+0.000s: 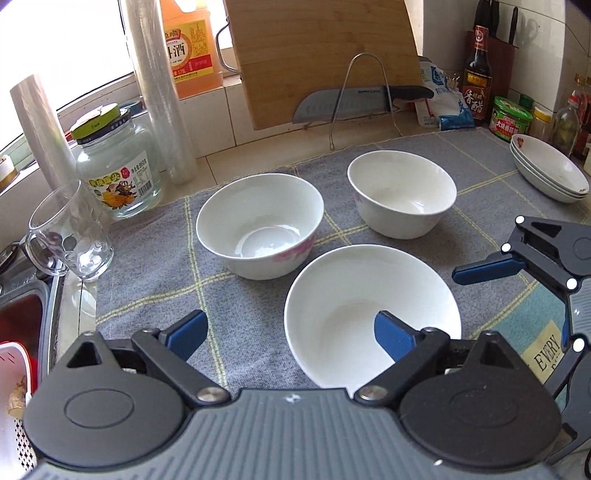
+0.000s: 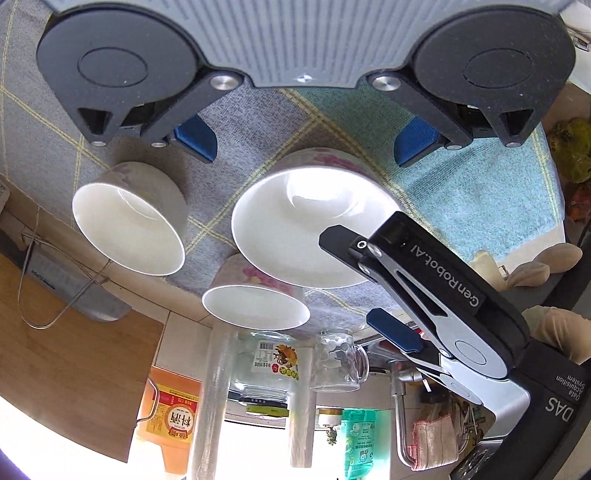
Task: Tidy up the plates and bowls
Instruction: 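Move the left tool to a white bowl and grasp its rim, then carry the white bowl with the left tool beside the other bowls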
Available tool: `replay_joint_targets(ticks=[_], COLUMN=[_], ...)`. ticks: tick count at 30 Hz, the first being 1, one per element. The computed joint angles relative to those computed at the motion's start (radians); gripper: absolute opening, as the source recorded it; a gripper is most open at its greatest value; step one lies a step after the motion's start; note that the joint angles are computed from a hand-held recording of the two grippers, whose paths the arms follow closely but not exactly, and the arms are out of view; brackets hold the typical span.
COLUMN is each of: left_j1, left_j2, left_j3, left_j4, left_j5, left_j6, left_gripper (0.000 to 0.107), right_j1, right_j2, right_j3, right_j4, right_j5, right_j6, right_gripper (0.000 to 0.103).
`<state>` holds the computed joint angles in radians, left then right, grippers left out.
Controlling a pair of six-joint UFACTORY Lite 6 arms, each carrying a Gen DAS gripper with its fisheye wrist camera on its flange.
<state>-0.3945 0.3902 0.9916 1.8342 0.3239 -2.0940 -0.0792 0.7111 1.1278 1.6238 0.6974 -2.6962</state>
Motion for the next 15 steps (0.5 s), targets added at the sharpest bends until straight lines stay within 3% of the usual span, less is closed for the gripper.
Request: replay_joint_targets(ticks=[9, 15], left_j1=[0.059, 0.073], left_j2=[0.034, 0.039], left_j3=[0.044, 0.058], left_j4=[0.070, 0.102], left_j5=[-0.124, -0.178], left_j6=[-0.025, -0.035], left_gripper=[0.071, 0.058], right_j1=[0.040, 0.036], right_j2=[0.013, 0.011], right_j3=[0.014, 0.022], right_j4=[0.053, 0.024], right_j5=[-0.013, 0.000], right_j6=[-0.024, -0.001], right_gripper=[0.102, 0.088])
